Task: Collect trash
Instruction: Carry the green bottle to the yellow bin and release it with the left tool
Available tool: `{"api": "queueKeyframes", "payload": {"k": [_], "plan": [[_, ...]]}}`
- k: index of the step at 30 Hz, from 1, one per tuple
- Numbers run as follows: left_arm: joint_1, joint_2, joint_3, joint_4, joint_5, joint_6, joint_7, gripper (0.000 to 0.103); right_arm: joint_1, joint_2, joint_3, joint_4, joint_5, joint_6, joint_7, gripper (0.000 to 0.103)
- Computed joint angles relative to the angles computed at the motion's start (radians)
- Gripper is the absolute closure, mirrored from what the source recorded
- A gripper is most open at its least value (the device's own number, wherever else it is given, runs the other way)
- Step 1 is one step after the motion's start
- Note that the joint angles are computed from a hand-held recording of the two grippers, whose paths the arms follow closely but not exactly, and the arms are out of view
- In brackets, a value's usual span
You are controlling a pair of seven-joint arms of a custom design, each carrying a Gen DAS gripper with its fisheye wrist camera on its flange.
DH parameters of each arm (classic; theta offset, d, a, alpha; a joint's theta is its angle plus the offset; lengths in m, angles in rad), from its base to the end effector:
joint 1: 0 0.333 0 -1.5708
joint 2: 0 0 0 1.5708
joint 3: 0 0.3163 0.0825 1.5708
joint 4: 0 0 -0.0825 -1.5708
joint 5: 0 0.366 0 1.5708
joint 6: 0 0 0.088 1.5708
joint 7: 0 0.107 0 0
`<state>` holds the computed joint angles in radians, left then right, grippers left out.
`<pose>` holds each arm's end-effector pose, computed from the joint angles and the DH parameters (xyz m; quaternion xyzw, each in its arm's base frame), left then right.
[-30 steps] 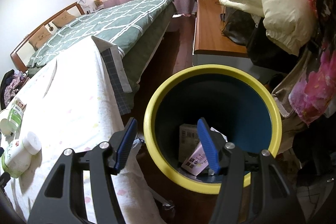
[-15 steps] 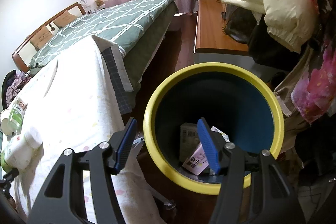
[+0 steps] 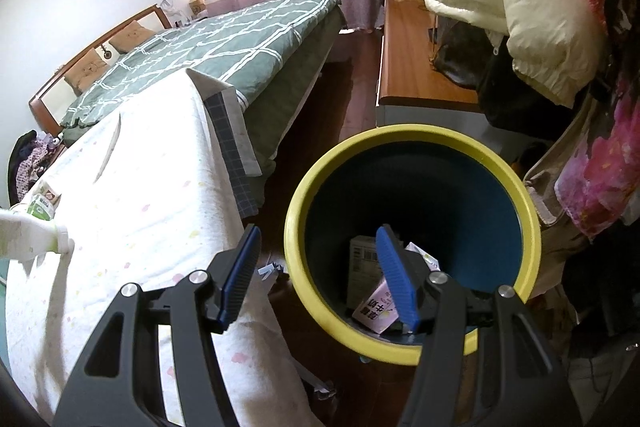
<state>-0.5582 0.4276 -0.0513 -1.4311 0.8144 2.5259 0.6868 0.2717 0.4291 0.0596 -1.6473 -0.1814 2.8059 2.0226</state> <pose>0.5863 -0.4091 0.5296 -0.5587 0.7057 -0.2903 0.3250 0.6645 0.2304 0.4601 -0.6642 0.6555 -0.1809 0.3106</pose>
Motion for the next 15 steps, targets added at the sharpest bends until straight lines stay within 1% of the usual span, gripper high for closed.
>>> {"api": "queueKeyframes", "payload": {"k": [5,10,15], "plan": [[-0.009,0.08,0.006,0.131,-0.035,-0.048,0.049,0.048,-0.007,-0.007,0.005,-0.009,0.008,0.006,-0.014,0.046],[-0.038,0.167,0.048,0.268,-0.05,-0.115,0.065,0.049,-0.018,-0.012,0.015,-0.022,0.024,0.013,-0.035,0.046],[-0.043,0.204,0.061,0.337,-0.082,-0.125,0.09,0.05,-0.022,-0.024,0.019,-0.035,0.028,0.012,-0.067,0.046]]}}
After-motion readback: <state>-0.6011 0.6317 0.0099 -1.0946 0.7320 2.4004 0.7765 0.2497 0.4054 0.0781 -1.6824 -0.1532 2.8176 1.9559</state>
